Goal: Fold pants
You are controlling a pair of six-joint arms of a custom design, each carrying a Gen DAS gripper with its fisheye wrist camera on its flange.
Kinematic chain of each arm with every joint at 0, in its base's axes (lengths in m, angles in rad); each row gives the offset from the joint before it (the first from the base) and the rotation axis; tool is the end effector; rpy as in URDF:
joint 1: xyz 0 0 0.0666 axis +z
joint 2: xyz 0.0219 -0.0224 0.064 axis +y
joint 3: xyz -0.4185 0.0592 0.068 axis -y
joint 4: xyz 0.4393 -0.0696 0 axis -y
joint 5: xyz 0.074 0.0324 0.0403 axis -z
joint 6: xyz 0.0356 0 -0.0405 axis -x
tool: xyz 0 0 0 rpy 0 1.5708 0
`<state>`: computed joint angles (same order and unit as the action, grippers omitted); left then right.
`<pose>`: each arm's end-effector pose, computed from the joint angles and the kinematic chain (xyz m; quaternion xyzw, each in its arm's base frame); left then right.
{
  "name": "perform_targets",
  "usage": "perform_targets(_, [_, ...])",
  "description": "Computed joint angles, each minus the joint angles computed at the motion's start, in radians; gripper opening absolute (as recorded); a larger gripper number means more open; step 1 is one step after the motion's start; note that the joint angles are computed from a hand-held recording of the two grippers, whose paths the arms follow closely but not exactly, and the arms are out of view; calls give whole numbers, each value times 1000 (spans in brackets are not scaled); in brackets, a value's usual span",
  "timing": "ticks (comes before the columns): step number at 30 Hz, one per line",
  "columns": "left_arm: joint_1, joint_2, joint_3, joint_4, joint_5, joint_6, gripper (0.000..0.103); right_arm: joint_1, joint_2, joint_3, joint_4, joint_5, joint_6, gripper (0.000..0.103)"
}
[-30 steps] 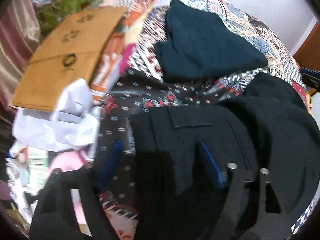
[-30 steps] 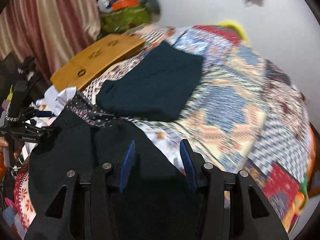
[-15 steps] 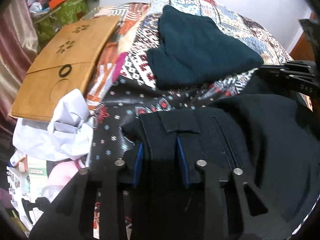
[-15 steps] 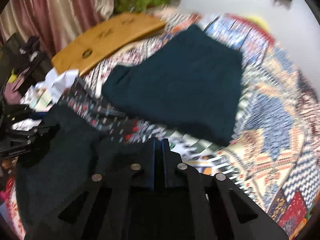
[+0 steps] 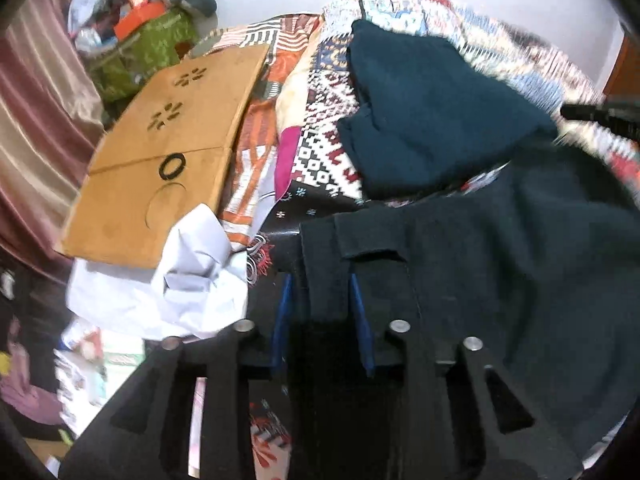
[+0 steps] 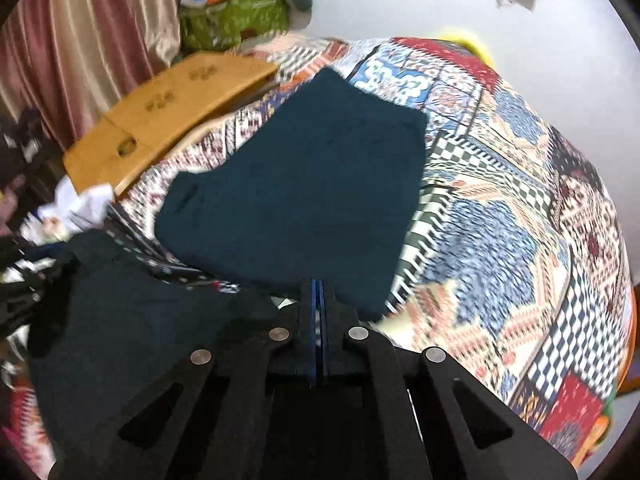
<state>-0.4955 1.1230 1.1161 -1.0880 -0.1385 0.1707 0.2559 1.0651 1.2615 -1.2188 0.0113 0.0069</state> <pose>0.3463 -0.1820 0.4370 0.1407 0.9594 -0.0133 0.2442 0.3547 0.0920 0.5218 -0.1246 0.9545 0.0282 0.2693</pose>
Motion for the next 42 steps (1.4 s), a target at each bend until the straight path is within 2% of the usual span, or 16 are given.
perform_targets(2, [7, -29, 8, -19, 19, 21, 47, -19, -37, 10, -32, -19, 12, 7])
perform_targets(4, [-1, -61, 16, -35, 5, 36, 54, -28, -78, 18, -59, -23, 18, 13])
perform_targets(6, [-14, -97, 18, -51, 3, 49, 57, -46, -129, 26, -87, -51, 23, 28])
perform_targets(9, [-43, -147, 16, -83, 19, 75, 64, -61, -217, 13, -105, -88, 13, 41])
perform_targets(14, [-122, -214, -22, -115, -22, 93, 79, -42, -329, -22, -150, -85, -6, 44])
perform_targets(16, [-148, -235, -43, -148, -27, 111, 79, -39, -367, -42, -178, -92, -18, 48])
perform_targets(19, [-168, -256, -72, -187, -8, 144, 80, -8, -421, -79, -213, -57, -41, 49])
perform_targets(23, [-162, -291, -125, -197, 89, 231, 80, 0, -495, -127, -250, -39, -79, 49])
perform_targets(27, [-179, -302, -155, -164, 116, 301, 80, 10, -551, -167, -288, -9, -135, 49])
perform_targets(29, [-167, -300, -161, -155, 160, 328, 80, -10, -569, -180, -308, -18, -149, 49])
perform_targets(31, [-148, -302, -167, -138, 209, 369, 80, -48, -586, -190, -321, -32, -142, 49])
perform_targets(35, [-117, -313, -168, -111, 261, 444, 81, -31, -611, -194, -328, 14, -159, 49])
perform_targets(37, [-93, -316, -175, -87, 304, 495, 83, -46, -614, -193, -325, 9, -147, 49])
perform_targets(42, [-56, -278, -201, -42, 427, 546, 83, -27, -601, -204, -310, 7, -130, 49])
